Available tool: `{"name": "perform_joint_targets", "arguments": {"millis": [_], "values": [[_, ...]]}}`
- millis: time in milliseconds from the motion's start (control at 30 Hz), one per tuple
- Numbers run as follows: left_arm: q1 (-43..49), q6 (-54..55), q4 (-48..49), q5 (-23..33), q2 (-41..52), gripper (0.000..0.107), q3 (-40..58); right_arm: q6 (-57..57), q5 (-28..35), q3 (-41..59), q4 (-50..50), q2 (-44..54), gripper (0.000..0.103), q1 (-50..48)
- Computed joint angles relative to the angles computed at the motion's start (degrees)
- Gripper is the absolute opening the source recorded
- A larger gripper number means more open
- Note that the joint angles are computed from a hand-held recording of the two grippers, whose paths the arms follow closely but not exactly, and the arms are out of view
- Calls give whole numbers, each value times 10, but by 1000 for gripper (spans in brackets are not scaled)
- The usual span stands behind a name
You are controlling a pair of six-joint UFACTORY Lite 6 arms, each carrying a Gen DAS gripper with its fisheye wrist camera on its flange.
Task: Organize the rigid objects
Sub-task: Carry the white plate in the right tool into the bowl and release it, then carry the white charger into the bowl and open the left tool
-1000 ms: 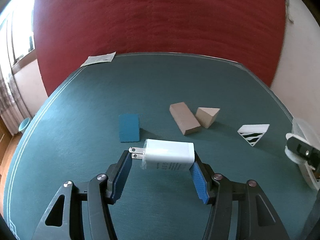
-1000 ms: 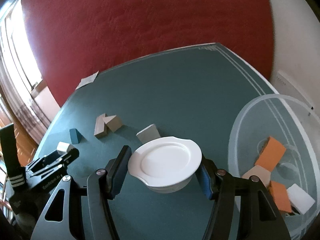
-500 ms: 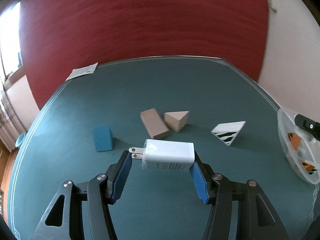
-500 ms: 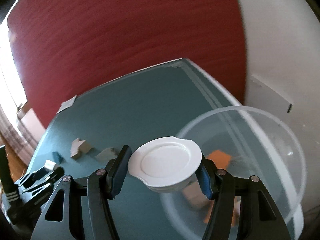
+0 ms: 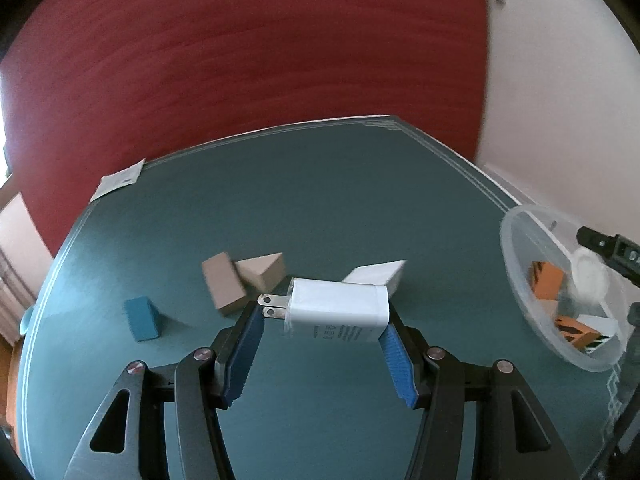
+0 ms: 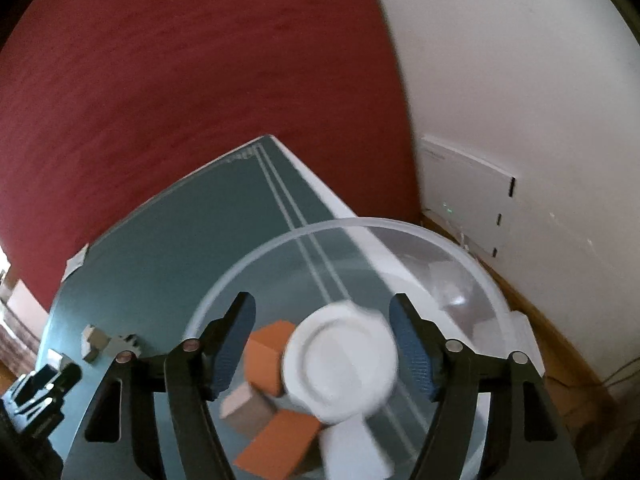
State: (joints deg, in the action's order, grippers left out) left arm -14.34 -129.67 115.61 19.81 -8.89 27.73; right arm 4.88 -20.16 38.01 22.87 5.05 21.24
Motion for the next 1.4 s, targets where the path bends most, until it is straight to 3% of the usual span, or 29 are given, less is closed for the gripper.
{"name": "perform_joint_targets", "arguments": {"millis": [167,433,600,1167,1233,1300,1400], "values": [[-31,29,-30,-2,29,61,36,10,-8,-10,-23,3,71,-21],[-65,41,-36,-33,95,61,112,-109,-65,-49,96,-21,71,-8],[-89,59,-52,-53,152,61,177,-130,-92,-74,119,-38,71,-4],[-151,96,-67,-85,275,61,300,-95,-95,-93,77,-53,72,-32],[-154,97,-68,-87,282,66,304,-91,-94,-93,72,-52,73,-36],[-157,74,-47,-85,283,83,303,-89,-93,-92,71,-50,73,-39],[-160,40,-17,-72,283,88,298,-87,-90,-91,67,-48,74,-42]]}}
